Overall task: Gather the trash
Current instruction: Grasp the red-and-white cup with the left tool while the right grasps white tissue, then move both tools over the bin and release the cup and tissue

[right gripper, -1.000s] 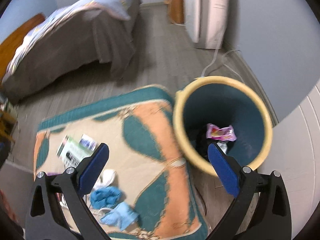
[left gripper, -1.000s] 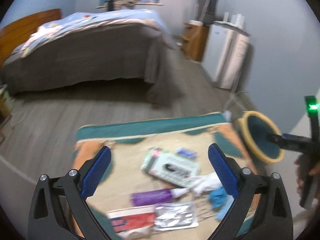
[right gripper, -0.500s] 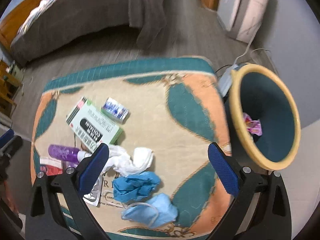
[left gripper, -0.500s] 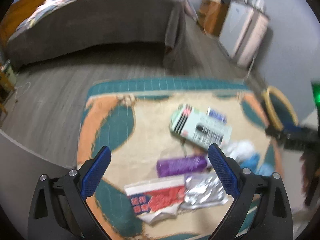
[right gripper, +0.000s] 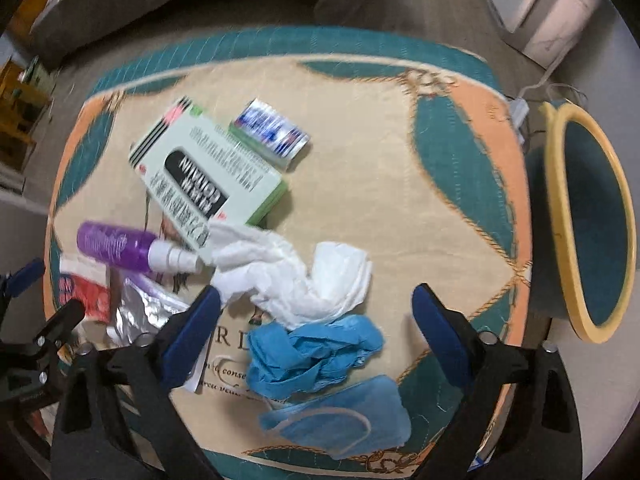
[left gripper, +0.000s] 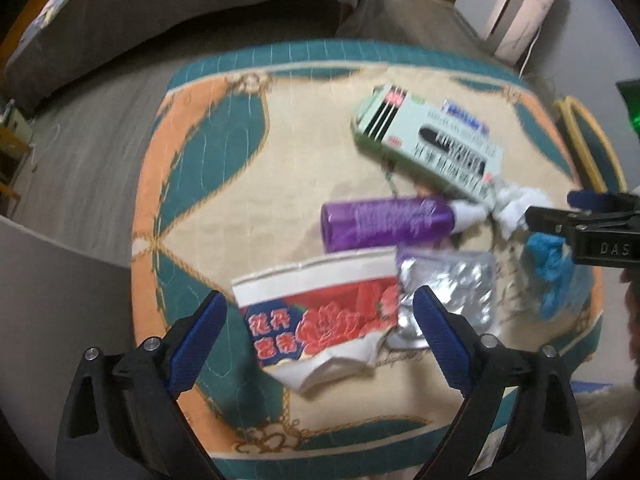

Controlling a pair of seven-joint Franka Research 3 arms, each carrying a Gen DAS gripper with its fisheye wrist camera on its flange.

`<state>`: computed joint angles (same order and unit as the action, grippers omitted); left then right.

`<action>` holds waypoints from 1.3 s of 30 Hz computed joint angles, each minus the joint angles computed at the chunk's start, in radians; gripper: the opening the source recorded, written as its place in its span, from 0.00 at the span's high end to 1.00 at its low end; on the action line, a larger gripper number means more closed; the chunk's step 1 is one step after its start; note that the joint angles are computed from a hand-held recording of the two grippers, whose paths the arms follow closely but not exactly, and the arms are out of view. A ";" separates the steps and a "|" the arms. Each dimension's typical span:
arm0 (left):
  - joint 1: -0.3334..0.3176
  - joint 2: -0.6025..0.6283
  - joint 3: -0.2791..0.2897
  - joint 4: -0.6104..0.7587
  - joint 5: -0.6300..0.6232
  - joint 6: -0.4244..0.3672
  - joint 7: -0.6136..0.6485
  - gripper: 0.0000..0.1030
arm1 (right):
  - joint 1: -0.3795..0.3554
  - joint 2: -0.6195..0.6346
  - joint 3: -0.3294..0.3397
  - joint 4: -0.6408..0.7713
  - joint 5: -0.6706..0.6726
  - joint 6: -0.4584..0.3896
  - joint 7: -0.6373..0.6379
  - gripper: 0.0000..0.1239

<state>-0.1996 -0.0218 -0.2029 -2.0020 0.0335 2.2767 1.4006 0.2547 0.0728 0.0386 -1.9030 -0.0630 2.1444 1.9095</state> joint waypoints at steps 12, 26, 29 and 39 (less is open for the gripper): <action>0.018 0.035 0.007 0.043 -0.037 -0.089 0.029 0.80 | 0.002 -0.013 0.003 -0.015 0.025 0.040 -0.056 0.84; -0.003 -0.072 0.008 -0.036 -0.110 0.022 0.096 0.51 | -0.017 -0.102 0.009 -0.047 0.047 0.123 -0.063 0.86; -0.030 -0.067 -0.012 -0.043 -0.087 -0.004 0.108 0.48 | -0.027 -0.130 0.009 -0.062 0.057 0.134 -0.056 0.86; -0.075 -0.030 -0.048 -0.066 0.214 -0.029 0.115 0.43 | -0.052 -0.179 0.013 -0.093 0.077 0.139 -0.033 0.86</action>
